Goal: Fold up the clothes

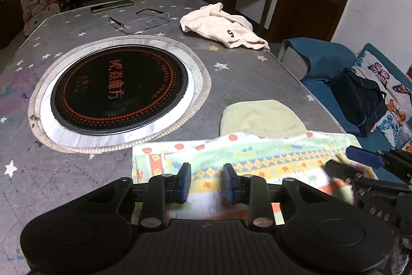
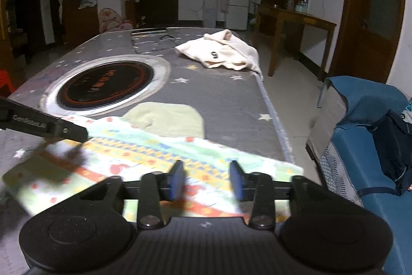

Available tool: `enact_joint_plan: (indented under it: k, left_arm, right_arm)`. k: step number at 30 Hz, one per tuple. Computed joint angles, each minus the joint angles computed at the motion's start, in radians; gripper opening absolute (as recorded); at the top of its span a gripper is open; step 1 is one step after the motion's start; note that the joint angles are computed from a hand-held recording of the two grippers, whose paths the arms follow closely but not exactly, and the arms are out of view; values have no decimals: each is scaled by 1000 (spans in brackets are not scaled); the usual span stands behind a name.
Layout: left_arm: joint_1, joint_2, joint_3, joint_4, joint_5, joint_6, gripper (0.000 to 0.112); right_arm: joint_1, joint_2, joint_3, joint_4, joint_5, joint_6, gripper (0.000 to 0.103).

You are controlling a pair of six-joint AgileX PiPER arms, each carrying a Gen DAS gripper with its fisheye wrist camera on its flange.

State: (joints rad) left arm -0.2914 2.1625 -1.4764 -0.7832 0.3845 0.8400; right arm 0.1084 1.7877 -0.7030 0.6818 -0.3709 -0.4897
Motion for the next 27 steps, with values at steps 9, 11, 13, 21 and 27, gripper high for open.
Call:
enact_joint_plan:
  k: [9,11,13,21,27]
  left_arm:
    - [17,-88,170,-117,-40,161,42]
    - [22,-107,205,-159,-47,210,43]
    - [24,-131,244,-209,-59,269,45]
    - [22,-193,356,-365,-102,459,51]
    - [23,-211,406,-478,-124,583,55]
  right_arm:
    - [93,-26,51,80,-4,-37,71]
    - [111,-33,63,109,-14,-49,72]
    - [120,-48,73,116,-12,-39,76]
    - [171,-75,117,96,-28,20,77]
    - [196,-89,139,124,-46,17,79]
